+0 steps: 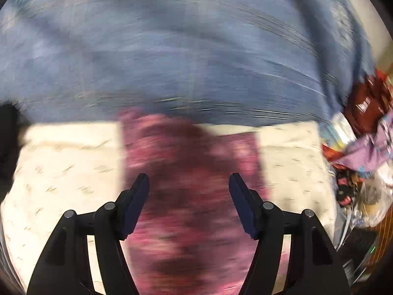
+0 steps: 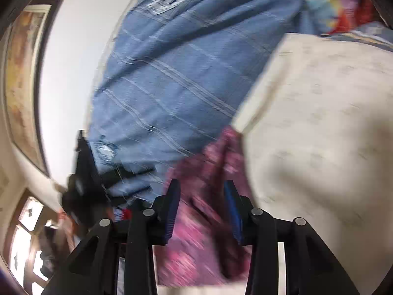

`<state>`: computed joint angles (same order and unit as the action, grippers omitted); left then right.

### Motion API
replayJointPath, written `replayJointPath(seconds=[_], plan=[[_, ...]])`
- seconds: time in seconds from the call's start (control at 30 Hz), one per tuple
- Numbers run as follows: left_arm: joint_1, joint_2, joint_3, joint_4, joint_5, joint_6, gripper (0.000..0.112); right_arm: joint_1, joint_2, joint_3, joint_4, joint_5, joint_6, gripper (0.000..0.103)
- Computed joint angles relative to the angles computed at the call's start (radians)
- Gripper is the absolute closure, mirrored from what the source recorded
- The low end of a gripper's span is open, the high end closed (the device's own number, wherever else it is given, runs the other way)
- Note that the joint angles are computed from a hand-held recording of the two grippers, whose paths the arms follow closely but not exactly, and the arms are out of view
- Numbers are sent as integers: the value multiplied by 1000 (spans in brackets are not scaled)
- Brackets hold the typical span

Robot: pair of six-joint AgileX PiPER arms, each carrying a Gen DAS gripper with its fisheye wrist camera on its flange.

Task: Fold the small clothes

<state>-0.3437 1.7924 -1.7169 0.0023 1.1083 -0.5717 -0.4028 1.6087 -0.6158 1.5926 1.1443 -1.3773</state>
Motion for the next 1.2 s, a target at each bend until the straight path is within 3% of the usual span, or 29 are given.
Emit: replayJointPath(seconds=[0.07,0.17,0.27,0.3,0.33,0.37,0.47,0.5,0.57,0.67,0.83,0.9,1.0,1.1,1.2], plan=[[90,-48,129,-93,-61,40,46,114,73,-148,-27,-57,90,45],[174,-75,268,-227,-147,112,46,276,220,-411,-205,-190,348,45],[205,-57,321,-350,-208,186,46,384,315,-579,-424,-309,593,46],[204,-44,317,-370,-215,200,46,406,365,-637,-461,-290,635,49],[189,-28,294,-368,-209,192,46,416,392,-680,-486,-262,664,77],[172,-30,287,-345,-219,166,46,425,403,-710,-498,-240,653,96],[110,-37,287,-229,-271,86,46,411,287,-634,-381,-270,447,97],[91,-29,284,-178,-277,54,47,408,259,-609,-376,-326,423,97],[60,28,242,-102,-250,-9,52,408,322,-644,-464,-353,494,96],[52,57,240,-126,-266,-32,54,434,394,-686,-597,-382,581,96],[7,26,229,-22,-228,-96,54,360,339,-619,-487,-312,488,90],[-22,16,220,20,-207,-129,54,307,321,-586,-453,-219,458,88],[-57,-9,227,49,-188,-167,54,241,292,-509,-416,-117,425,76],[-88,-61,283,84,-190,-206,54,216,274,-429,-376,-78,381,71],[-131,-83,285,117,-153,-260,54,259,239,-364,-343,-137,374,71]])
